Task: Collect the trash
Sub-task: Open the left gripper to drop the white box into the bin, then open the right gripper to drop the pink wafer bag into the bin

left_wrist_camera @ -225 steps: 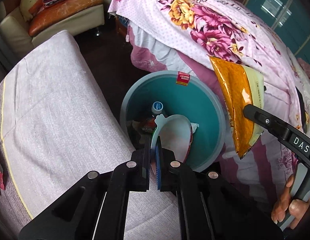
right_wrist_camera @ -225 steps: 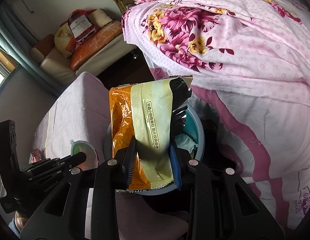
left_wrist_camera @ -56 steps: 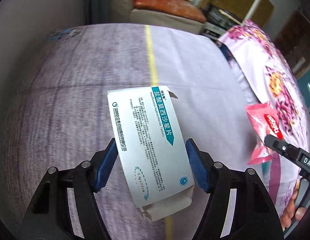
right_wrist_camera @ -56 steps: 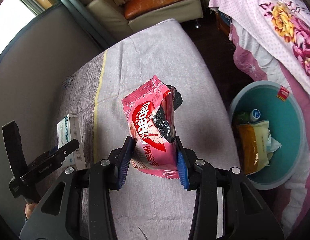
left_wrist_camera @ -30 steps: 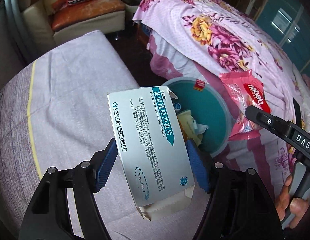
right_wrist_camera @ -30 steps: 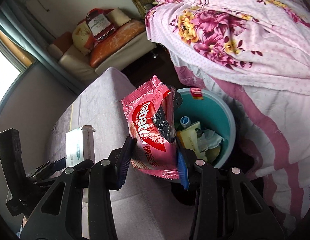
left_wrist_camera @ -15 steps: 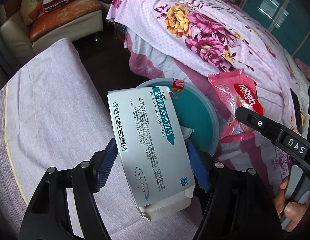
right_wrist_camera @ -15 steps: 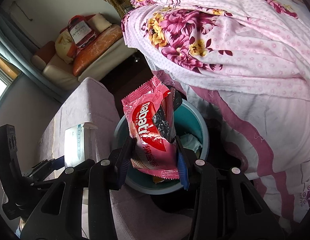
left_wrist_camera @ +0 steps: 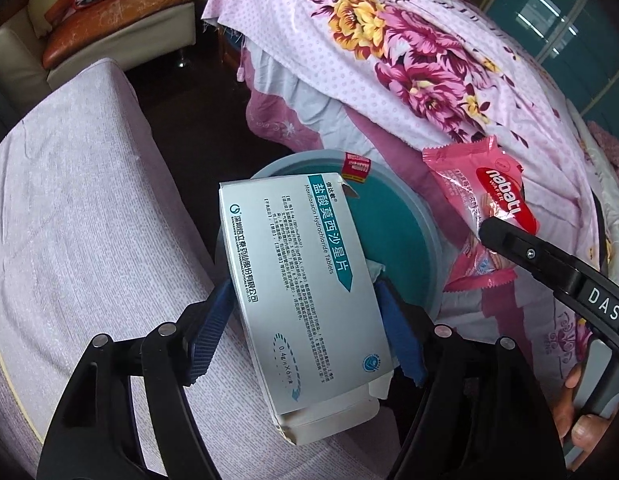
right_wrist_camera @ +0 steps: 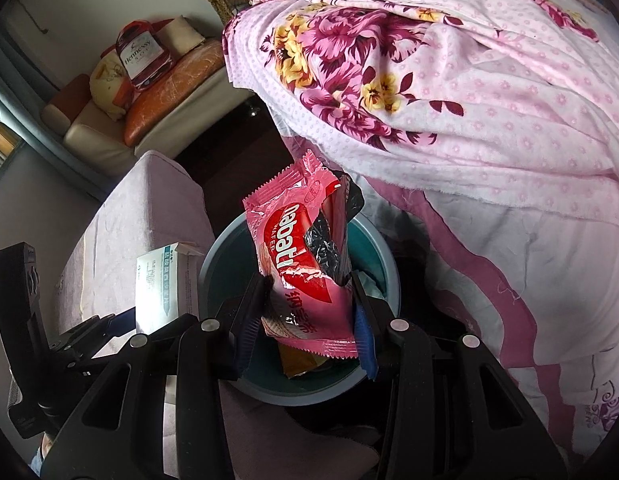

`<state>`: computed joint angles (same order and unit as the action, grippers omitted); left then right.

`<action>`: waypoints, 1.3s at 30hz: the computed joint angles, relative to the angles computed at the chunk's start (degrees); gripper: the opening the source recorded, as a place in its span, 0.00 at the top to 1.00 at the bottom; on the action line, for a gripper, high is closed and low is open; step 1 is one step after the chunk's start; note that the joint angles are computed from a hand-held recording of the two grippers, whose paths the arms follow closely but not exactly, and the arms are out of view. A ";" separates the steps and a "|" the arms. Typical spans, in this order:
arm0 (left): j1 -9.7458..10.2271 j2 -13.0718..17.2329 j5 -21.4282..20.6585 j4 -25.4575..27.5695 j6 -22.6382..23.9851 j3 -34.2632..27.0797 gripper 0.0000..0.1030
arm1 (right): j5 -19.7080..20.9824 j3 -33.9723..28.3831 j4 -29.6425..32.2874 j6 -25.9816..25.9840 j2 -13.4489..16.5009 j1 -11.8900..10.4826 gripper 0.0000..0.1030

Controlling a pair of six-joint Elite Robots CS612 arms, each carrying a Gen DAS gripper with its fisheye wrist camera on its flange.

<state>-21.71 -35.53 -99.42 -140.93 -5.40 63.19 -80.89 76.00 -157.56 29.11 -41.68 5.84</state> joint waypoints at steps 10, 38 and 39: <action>0.32 -0.28 0.71 -0.60 -0.78 0.33 0.10 | -0.58 -2.03 2.32 -0.46 0.96 0.30 0.62; 3.04 -3.21 2.17 -5.08 -5.29 6.20 0.07 | -2.48 -10.09 10.36 -3.51 4.60 2.77 0.57; 3.15 -3.19 1.99 -5.12 -5.37 6.23 0.07 | -2.50 -10.37 10.56 -3.70 4.71 2.84 0.57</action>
<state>-18.56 -38.72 -97.44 -146.04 -10.77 69.42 -83.39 65.63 -147.00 25.42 -36.97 8.68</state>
